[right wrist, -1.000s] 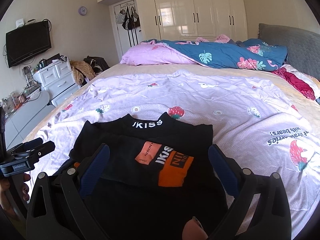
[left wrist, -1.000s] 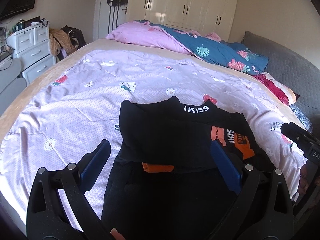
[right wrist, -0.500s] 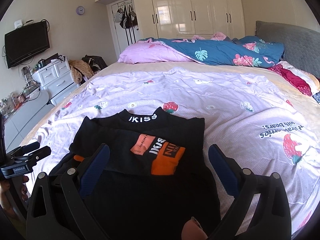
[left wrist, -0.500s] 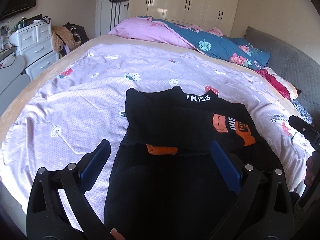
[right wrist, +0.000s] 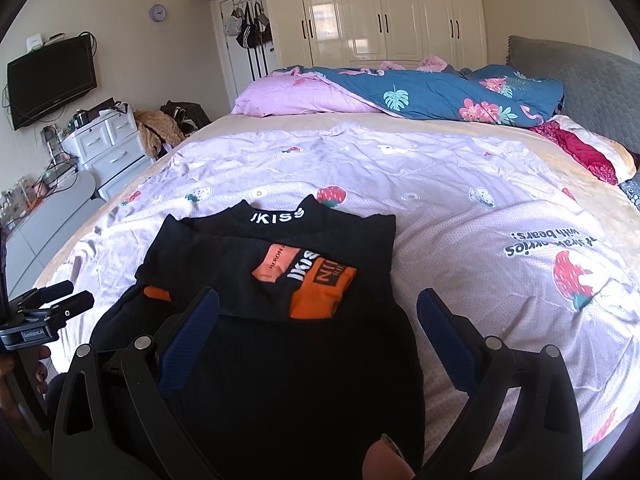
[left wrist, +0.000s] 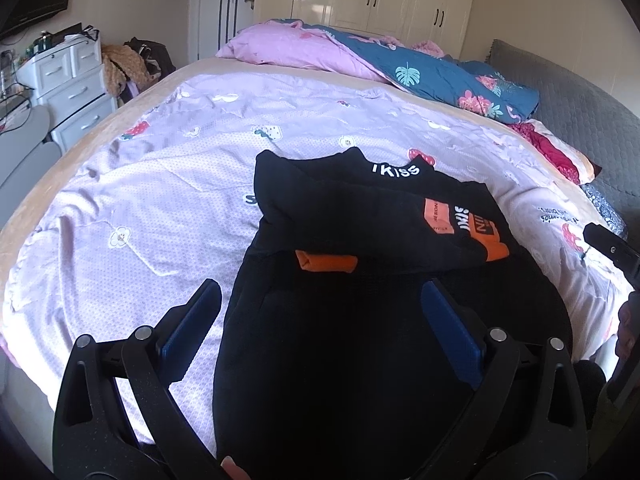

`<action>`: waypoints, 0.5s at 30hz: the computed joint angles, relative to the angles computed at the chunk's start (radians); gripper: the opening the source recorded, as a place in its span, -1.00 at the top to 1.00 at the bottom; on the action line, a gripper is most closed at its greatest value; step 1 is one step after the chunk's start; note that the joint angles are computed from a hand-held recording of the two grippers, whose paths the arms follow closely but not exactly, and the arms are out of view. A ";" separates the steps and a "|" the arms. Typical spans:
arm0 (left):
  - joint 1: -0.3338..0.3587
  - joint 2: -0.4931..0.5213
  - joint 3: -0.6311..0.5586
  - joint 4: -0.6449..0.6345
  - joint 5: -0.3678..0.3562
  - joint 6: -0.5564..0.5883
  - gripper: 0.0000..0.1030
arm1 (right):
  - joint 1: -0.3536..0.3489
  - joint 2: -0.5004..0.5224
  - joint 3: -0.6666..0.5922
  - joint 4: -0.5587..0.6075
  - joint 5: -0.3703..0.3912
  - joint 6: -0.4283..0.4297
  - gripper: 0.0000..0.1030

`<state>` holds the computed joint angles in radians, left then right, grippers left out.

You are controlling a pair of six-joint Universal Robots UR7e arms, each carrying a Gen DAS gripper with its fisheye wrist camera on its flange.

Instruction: Fold small clothes

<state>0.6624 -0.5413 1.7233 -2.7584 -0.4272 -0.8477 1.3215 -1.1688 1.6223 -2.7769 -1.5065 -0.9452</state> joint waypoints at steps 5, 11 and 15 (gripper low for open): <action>-0.004 -0.026 0.034 0.063 -0.006 -0.079 -0.82 | -0.010 -0.013 0.011 0.012 -0.001 -0.003 -0.91; -0.009 -0.053 0.070 0.115 -0.022 -0.149 -0.82 | -0.017 -0.029 0.025 0.023 0.001 -0.012 -0.91; -0.015 -0.074 0.094 0.169 -0.024 -0.207 -0.82 | -0.023 -0.042 0.040 0.031 0.001 -0.024 -0.91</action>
